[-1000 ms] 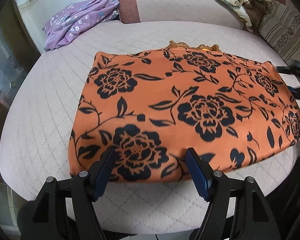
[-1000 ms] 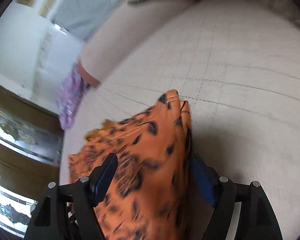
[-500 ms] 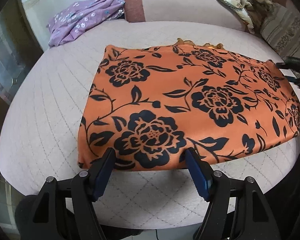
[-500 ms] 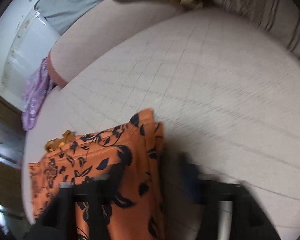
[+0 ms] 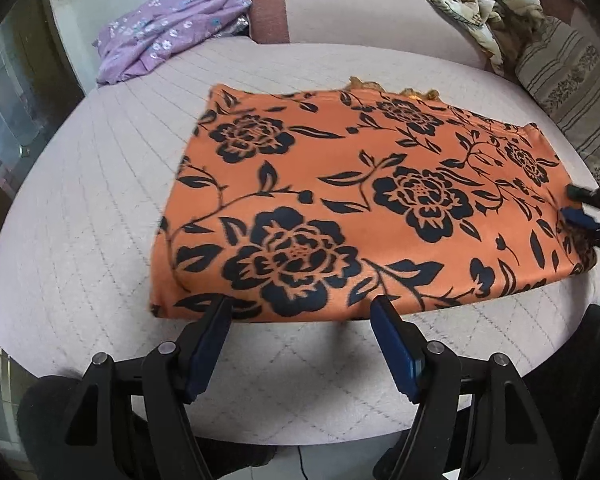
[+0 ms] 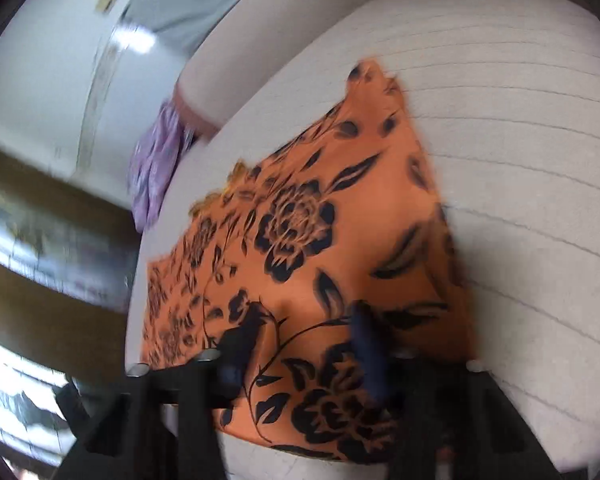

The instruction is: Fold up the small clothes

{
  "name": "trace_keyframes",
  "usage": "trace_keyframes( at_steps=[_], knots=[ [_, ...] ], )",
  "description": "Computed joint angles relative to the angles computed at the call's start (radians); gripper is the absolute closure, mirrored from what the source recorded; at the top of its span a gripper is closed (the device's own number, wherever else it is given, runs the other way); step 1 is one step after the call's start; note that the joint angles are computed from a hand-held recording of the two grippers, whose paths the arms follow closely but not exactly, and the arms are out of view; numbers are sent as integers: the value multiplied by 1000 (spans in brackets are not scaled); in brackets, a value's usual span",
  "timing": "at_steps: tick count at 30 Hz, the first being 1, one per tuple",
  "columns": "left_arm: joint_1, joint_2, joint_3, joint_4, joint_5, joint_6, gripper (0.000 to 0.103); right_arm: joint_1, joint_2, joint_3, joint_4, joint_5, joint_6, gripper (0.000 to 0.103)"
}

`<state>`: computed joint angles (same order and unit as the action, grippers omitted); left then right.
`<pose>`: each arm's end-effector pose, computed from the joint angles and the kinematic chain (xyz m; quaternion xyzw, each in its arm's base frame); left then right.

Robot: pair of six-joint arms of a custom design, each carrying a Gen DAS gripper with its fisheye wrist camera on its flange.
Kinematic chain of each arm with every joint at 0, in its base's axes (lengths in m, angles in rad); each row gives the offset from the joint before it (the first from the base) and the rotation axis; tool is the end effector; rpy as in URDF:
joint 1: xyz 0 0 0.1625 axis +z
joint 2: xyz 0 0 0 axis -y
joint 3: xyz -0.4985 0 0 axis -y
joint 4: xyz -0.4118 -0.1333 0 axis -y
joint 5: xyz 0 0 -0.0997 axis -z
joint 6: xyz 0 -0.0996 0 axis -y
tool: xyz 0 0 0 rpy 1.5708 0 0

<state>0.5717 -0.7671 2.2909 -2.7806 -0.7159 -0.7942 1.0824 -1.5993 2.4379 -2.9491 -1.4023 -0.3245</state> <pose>-0.2681 -0.4203 0.0042 0.1564 0.8875 -0.2311 0.3668 -0.0538 -0.4210 0.3215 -0.0563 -0.9590 0.2761 0.0305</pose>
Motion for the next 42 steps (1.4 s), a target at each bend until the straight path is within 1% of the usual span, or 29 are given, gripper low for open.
trace_keyframes(
  at_steps=[1,2,3,5,6,7,8,9,10,11,13,14,16,17,18,20,21,22,24,26,27,30,31,32,34,36,37,39,42],
  knots=[
    [3,-2,1,-1,1,-5,30,18,-16,0,3,-22,18,45],
    [7,-4,3,-6,-2,-15,30,36,-34,13,-22,-36,19,31],
    [12,-6,4,-14,-10,-29,30,57,-50,31,-61,-38,3,24],
    [14,-1,6,-34,-23,-30,30,53,-77,42,-35,17,-56,21],
    [13,3,5,-37,-26,-25,30,50,-69,45,-28,19,-59,20],
    [10,8,4,-40,-26,-17,30,41,-49,47,-30,-21,-46,20],
    [6,11,6,-44,-27,-6,30,8,-27,43,-5,-37,-24,24],
    [0,12,10,-47,-25,6,30,-18,-35,53,-16,-10,-14,24],
    [-3,13,13,-48,-15,7,30,-17,-66,62,-15,0,-5,24],
    [0,14,13,-48,-12,0,30,3,-82,57,2,-32,2,24],
    [15,13,9,-60,-29,-10,30,35,-95,57,-19,-84,-8,24],
    [23,13,9,-70,-37,-16,30,44,-105,54,-14,-98,-14,24],
    [26,16,7,-75,-35,-14,30,35,-117,40,3,-79,-3,24],
    [27,20,5,-73,-32,-9,30,11,-132,40,13,-54,-16,24],
    [27,24,3,-70,-30,-7,29,-4,-111,29,8,-37,-26,24],
    [34,36,-4,-62,-27,1,26,-51,-123,20,68,-15,-57,24],
    [37,40,-8,-49,-28,5,24,-62,-85,10,62,-11,-59,24],
    [37,42,-11,-42,-26,6,24,-55,-39,8,15,0,-57,24],
    [33,40,-17,-21,-22,-2,24,-28,-29,12,-21,-28,-18,24],
    [28,31,-21,-14,-21,-3,24,-7,-43,25,-59,-48,0,23],
    [20,27,-19,-33,-12,5,24,-3,-60,34,-64,-40,-7,23],
    [12,22,-31,-53,4,23,24,-21,-113,61,11,51,-24,23],
    [12,25,-40,-63,5,35,24,-25,-119,71,41,62,-33,23],
    [14,29,-50,-62,5,44,24,-28,-115,85,58,54,-33,23],
    [17,36,-70,-49,4,55,24,-48,-89,103,63,48,-14,23],
    [14,42,-84,-41,7,66,24,-76,-64,118,46,45,44,23],
    [13,44,-87,-45,9,73,24,-108,-68,135,18,92,56,23],
    [10,45,-85,-50,12,69,24,-124,-74,137,7,121,76,23],
    [12,43,-86,-41,3,57,24,-139,-68,133,-35,133,99,23]
  ],
)
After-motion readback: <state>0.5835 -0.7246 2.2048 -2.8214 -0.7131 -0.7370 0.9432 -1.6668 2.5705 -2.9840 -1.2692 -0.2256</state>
